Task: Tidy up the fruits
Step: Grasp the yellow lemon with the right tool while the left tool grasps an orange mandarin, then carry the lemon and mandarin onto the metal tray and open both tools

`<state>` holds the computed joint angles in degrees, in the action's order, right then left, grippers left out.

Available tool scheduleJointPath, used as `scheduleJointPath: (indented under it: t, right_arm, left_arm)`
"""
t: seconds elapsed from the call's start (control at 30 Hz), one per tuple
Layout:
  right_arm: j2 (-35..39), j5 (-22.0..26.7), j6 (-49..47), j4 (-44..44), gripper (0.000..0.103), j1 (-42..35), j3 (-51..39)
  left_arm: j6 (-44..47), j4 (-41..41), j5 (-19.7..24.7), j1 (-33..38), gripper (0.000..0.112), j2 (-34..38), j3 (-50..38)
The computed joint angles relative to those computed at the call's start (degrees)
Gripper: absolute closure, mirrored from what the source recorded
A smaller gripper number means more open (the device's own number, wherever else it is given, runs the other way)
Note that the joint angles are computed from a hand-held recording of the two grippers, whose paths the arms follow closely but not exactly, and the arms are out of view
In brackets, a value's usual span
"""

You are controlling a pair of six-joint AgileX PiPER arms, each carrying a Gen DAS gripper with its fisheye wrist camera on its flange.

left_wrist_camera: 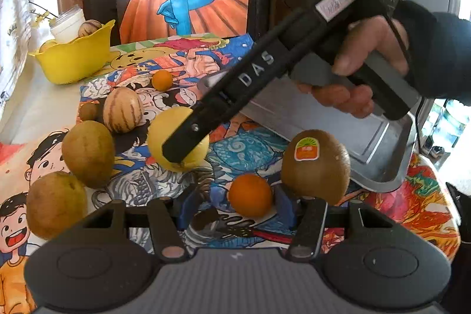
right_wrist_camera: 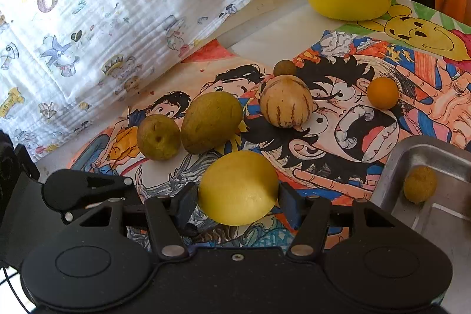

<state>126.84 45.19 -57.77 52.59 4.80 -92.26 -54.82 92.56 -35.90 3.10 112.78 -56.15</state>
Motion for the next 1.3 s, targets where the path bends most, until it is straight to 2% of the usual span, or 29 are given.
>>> scheduleJointPath:
  t: [0.1, 0.27, 0.37, 0.63, 0.77, 0.9, 1.03, 1.1, 1.23, 1.3]
  right_arm:
    - [0.0, 0.0, -0.1, 0.5, 0.041, 0.0, 0.2]
    - [-0.3, -0.8, -1.0, 2.0, 0.041, 0.0, 1.2]
    - [-0.3, -1.1, -1.1, 3.0, 0.041, -0.1, 1.6]
    - [-1.0, -2.0, -4.4, 7.4, 0.042, -0.9, 4.3]
    - [-1.1, -1.9, -5.7, 9.9, 0.042, -1.6, 5.5]
    - [-2.0, -1.6, -6.7, 11.8, 0.042, -2.5, 7.2]
    - [-3.5, -0.8, -8.6, 14.0, 0.042, -4.1, 9.7]
    - [-4.5, -0.1, -10.0, 15.6, 0.042, -5.4, 11.1]
    - [-7.1, 1.4, -13.2, 18.8, 0.042, -8.3, 14.4]
    - [-8.6, 2.4, -14.8, 20.3, 0.042, -10.4, 16.2]
  left_arm:
    - [5.0, -4.4, 1.4, -1.0, 0.052, 0.0, 1.5]
    - [7.9, -7.4, 2.7, -1.5, 0.069, -0.9, 3.0]
    - [12.9, -12.8, 4.0, -2.3, 0.077, -2.1, 5.6]
    - [20.1, -29.8, 6.9, -3.8, 0.078, -6.6, 12.7]
    - [18.0, -39.8, 12.6, -5.4, 0.078, -8.2, 12.7]
    - [22.3, -52.7, 17.3, -7.0, 0.078, -9.6, 12.3]
    - [23.1, -59.3, 21.8, -7.9, 0.078, -10.7, 11.0]
    - [28.2, -66.1, 22.7, -8.7, 0.078, -11.9, 11.5]
    - [32.3, -73.2, 25.2, -10.7, 0.078, -13.3, 9.9]
    - [38.8, -81.4, 26.2, -12.4, 0.078, -14.0, 9.2]
